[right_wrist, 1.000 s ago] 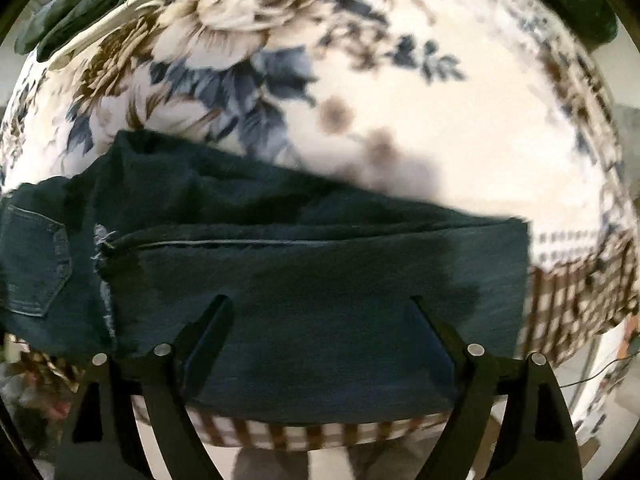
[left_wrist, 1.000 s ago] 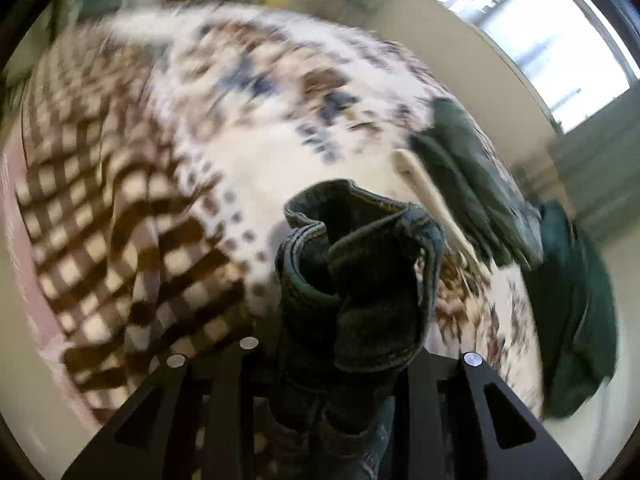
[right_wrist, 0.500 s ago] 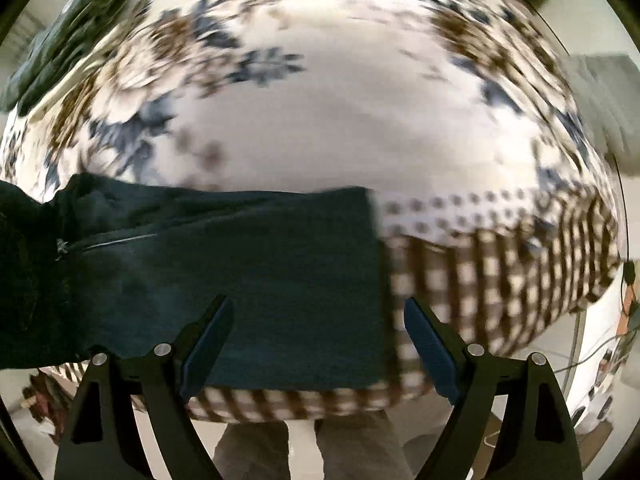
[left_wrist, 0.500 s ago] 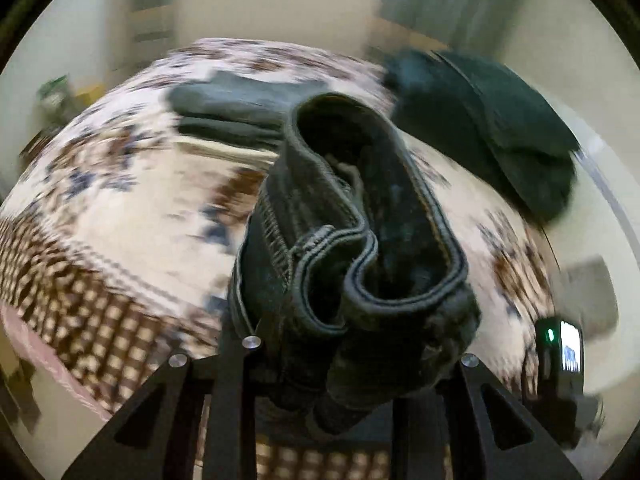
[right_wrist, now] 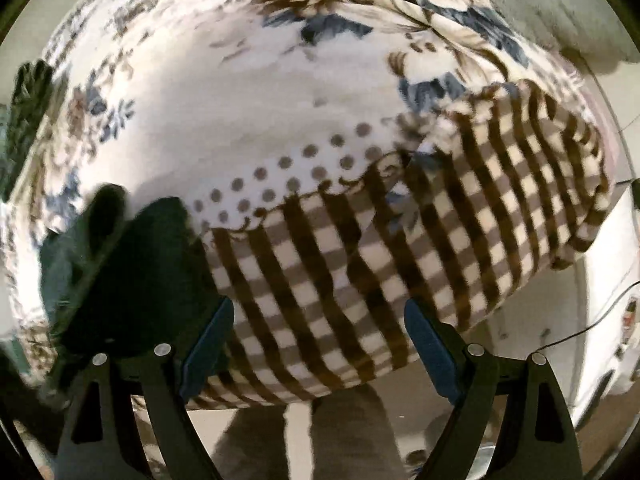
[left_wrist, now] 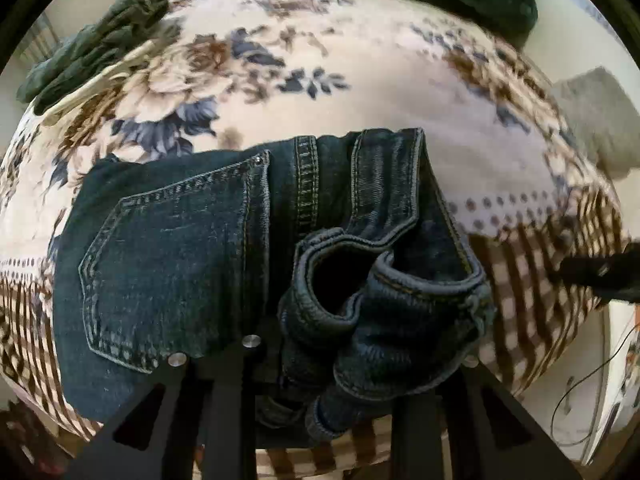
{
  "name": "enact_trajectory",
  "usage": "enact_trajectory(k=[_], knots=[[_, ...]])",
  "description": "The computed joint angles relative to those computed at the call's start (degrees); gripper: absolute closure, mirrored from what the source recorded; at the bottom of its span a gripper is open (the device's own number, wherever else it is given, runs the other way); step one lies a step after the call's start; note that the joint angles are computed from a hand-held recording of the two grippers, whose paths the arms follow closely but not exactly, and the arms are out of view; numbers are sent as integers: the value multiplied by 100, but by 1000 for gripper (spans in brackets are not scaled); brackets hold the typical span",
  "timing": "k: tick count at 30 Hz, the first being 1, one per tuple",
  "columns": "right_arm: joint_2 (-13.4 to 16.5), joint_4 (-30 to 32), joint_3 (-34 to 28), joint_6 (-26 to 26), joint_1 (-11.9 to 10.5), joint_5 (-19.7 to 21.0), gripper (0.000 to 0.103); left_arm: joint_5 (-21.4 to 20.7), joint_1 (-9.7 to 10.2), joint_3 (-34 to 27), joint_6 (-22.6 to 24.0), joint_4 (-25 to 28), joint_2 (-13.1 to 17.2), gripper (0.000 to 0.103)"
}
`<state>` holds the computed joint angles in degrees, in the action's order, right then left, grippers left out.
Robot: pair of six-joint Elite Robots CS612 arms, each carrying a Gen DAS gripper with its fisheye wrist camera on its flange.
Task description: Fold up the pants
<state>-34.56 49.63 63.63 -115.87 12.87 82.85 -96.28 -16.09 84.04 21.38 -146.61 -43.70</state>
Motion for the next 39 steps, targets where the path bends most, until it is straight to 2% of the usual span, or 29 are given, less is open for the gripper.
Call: enact_trajectory(k=[1,3,5,6,8,9,10,12,15,17,18,21,23,24,25,26,28,33,35,37,38,39], knots=[[-90,-247,148,8,-32,-102,14,8,-10,28,2,19,-30,77],[-284,-926,434,104,-93,-486,14,-100,16,-96,-41,395,-80,71],[-363,-1449,548,222,-152,-865,14,-161,61,-202,-157,688,-117,67],[-400,-1734,601,283,-174,-1075,14,-243,103,-260,-232,792,-129,62],[-398,-2141,583,355,-189,-1399,14,-664,245,-422,-499,1040,-137,45],[-375,-2340,551,360,-200,-1585,14,-1041,348,-538,-590,1228,-122,25],[-323,-2399,472,358,-198,-1715,14,-1260,409,-633,-621,1415,-105,9],[-178,-2536,301,449,-209,-2059,14,-1345,502,-749,-805,1595,-103,6],[29,-2877,132,874,-179,-2507,14,-1571,649,-955,-947,1779,-42,6],[201,-3036,1,1171,-158,-2758,14,-1439,742,-1034,-1173,1660,-24,6],[296,-2904,-111,1183,-130,-2803,14,-1355,797,-1092,-1315,1593,3,6],[700,-2247,-744,938,-21,-2651,13,-863,876,-1181,-1680,1283,87,6],[849,-1869,-1126,667,98,-2228,18,-422,902,-1324,-1823,1283,202,6],[918,-1678,-1348,452,172,-1997,55,-295,935,-1413,-1913,1257,278,6],[1051,-1293,-1687,213,235,-1801,82,-242,961,-1483,-1951,1265,329,6],[1159,-857,-2017,26,313,-1517,82,-197,989,-1572,-1987,1280,388,6],[1075,-668,-2065,-17,365,-1198,91,-164,1023,-1699,-1997,1283,466,6],[202,-943,-828,181,216,-578,92,-547,1081,-2122,-2021,1638,675,6],[136,-740,-601,142,79,-563,92,-735,1063,-2282,-2047,1776,787,6],[202,-720,-503,101,-56,-901,91,-853,1010,-2413,-1997,1902,893,6],[263,-805,-439,107,-147,-1325,89,-920,971,-2516,-1974,2010,973,6],[306,-856,-402,198,-200,-1525,77,-997,944,-2618,-1955,2128,1046,6]])
